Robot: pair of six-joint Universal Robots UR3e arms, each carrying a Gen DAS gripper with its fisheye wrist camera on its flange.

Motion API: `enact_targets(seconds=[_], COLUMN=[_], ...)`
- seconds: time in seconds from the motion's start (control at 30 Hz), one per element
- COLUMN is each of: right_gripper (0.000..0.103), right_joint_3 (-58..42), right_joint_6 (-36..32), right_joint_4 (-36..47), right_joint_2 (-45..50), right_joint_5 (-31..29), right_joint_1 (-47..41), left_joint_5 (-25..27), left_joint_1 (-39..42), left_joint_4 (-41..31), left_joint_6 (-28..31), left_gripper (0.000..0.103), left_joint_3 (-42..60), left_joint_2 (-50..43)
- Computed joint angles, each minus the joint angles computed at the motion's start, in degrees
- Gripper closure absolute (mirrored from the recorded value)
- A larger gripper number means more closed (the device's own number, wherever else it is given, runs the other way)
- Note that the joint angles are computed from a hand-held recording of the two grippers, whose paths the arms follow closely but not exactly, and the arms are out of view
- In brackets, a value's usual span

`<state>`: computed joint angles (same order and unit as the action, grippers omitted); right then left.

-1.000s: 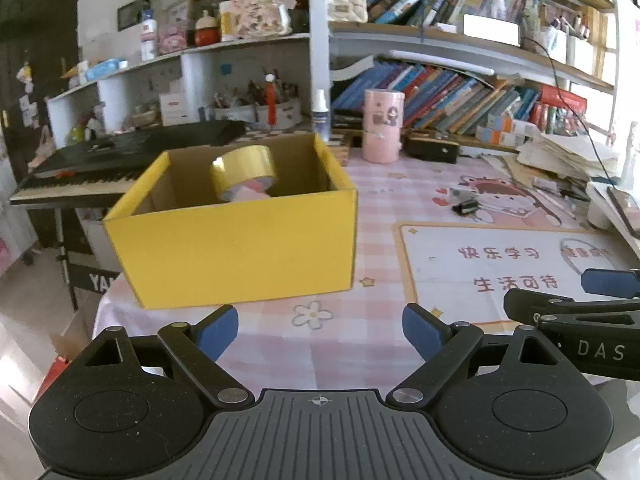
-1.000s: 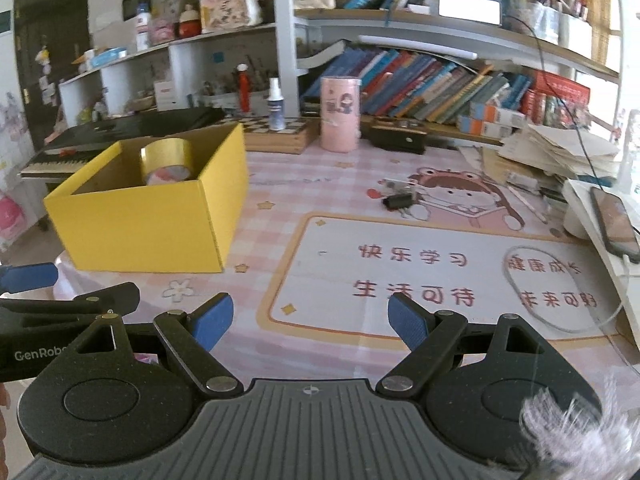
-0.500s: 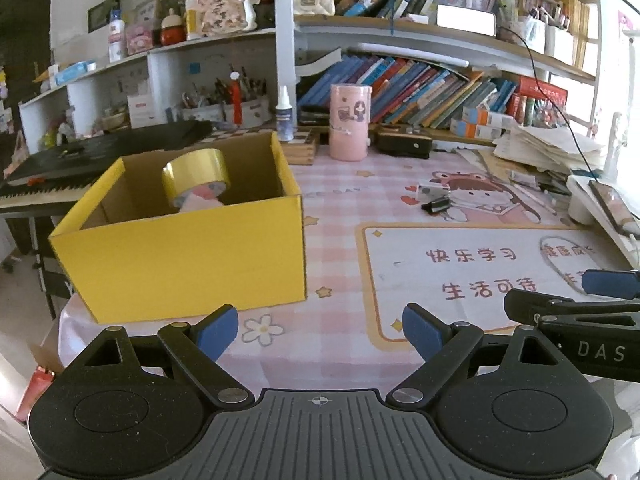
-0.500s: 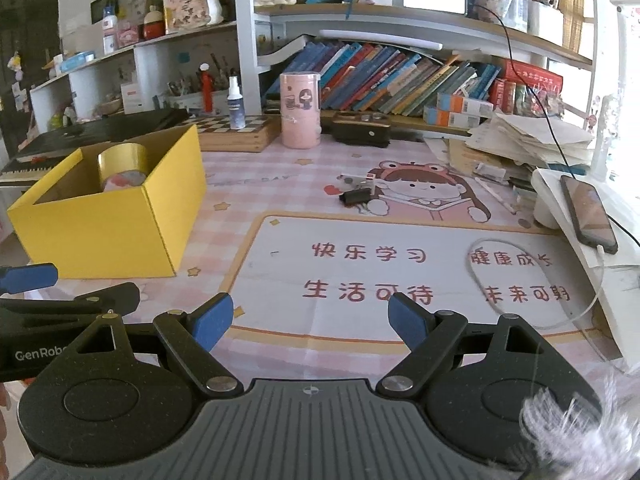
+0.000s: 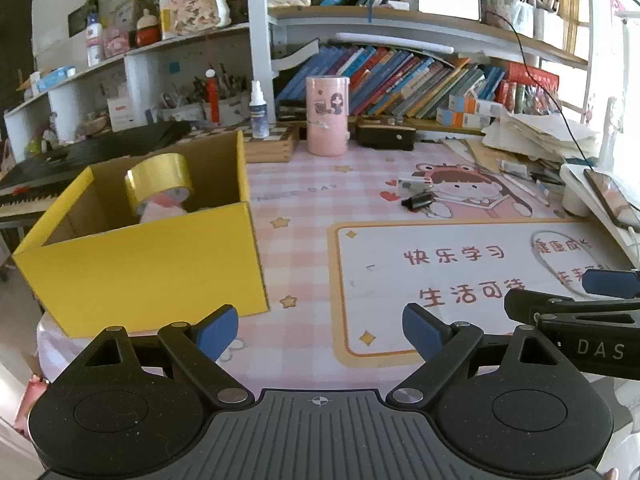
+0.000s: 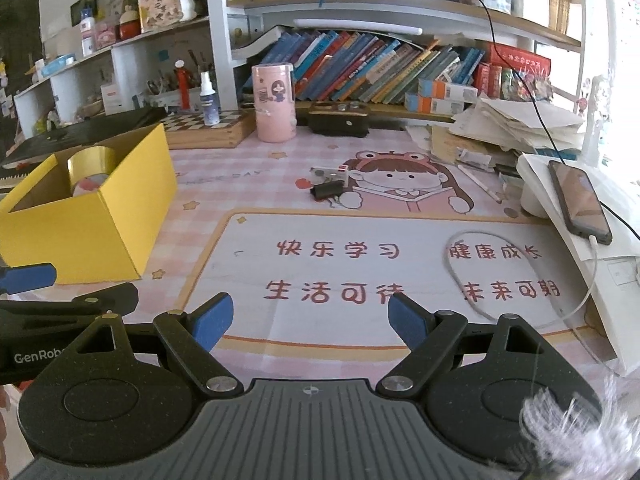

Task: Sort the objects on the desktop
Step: 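Move both open tools toward the black binder clip and small white box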

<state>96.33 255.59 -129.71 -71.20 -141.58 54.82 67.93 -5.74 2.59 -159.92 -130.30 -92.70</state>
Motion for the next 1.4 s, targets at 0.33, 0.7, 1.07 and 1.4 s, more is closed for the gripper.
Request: enact_targets(seconds=[0.33, 0.7, 1.07, 1.4], right_gripper=[0.019, 0.019, 0.019, 0.019], right_joint_3=[11.05, 23.06, 31.87, 38.74], right_joint_6=[-4.42, -17.2, -31.74, -46.98], right_joint_4=[-9.22, -24.56, -38.87, -49.19], right_joint_2=[-6.12, -12.47, -17.06, -22.02], right_joint_5=[1.87, 7.42, 15.75, 28.27], right_joint_1=[-4.35, -13.24, -24.95, -39.63], left_joint_5=[6.89, 14.48, 21.53, 28.23], left_joint_1=[-8.83, -16.46, -22.36, -27.57], left_joint_4=[0.1, -3.33, -8.53, -14.36], left_joint_6=[-4.73, -10.64, -16.56, -22.94], left_gripper=[0.012, 0.012, 0.012, 0.012], left_joint_3=[8.53, 20.0, 33.52, 47.05], left_joint_2=[-7.7, -16.04, -24.85, -33.09])
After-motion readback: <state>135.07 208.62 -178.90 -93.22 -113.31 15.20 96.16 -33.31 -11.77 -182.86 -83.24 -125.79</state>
